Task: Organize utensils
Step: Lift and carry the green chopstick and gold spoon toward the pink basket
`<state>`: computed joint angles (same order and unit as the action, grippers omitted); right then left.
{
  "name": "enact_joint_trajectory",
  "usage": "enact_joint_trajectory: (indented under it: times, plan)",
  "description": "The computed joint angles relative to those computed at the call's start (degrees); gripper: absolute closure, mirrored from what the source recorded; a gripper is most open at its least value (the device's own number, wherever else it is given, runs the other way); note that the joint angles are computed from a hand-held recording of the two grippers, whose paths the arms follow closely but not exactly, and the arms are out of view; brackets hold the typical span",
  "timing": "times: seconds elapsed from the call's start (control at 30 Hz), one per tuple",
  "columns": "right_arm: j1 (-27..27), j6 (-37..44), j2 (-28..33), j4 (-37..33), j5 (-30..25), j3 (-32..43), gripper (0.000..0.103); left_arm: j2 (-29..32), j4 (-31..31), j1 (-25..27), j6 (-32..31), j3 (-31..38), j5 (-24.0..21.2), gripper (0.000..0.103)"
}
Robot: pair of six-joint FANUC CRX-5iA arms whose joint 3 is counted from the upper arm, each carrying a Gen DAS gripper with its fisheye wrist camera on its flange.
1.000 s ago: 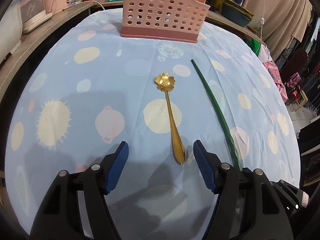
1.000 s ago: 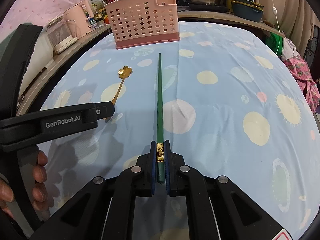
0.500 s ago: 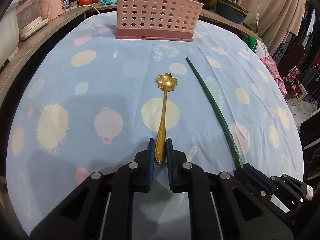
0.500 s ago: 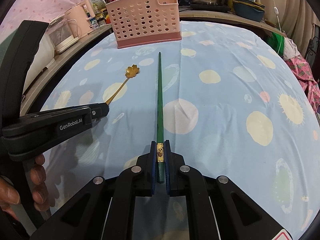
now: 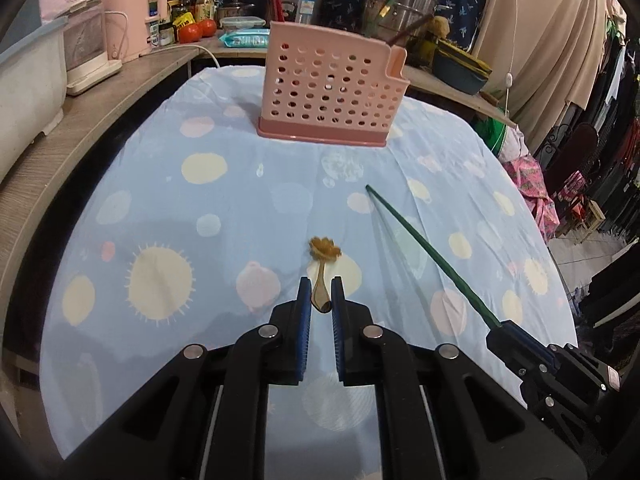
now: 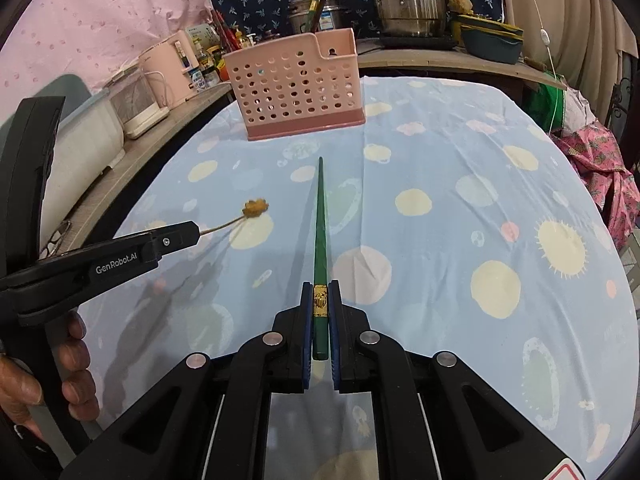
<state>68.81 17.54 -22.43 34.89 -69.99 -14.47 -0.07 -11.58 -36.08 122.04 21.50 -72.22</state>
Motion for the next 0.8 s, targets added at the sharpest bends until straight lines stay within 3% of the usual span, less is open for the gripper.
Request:
enact_joint_trajectory:
  times: [0.1,0.5,0.8]
  plan:
    - [0.06,-0.48,-0.36,1.73,0.5,0.71,0.096,-0.68,-0.94,0.27,-0.23,0.95,0.54,0.102]
    - [-5.71,1.24,0.36,7.0,7.39,5.81,0.096,0.29,-2.71,2.52,-2.43,5.88,0.67,0.102]
    - [-11.09,5.55,3.61,7.91,11.8,11.48,0.096,3.69,-2.86,3.63,-8.63,13.79,-1.21,0.102]
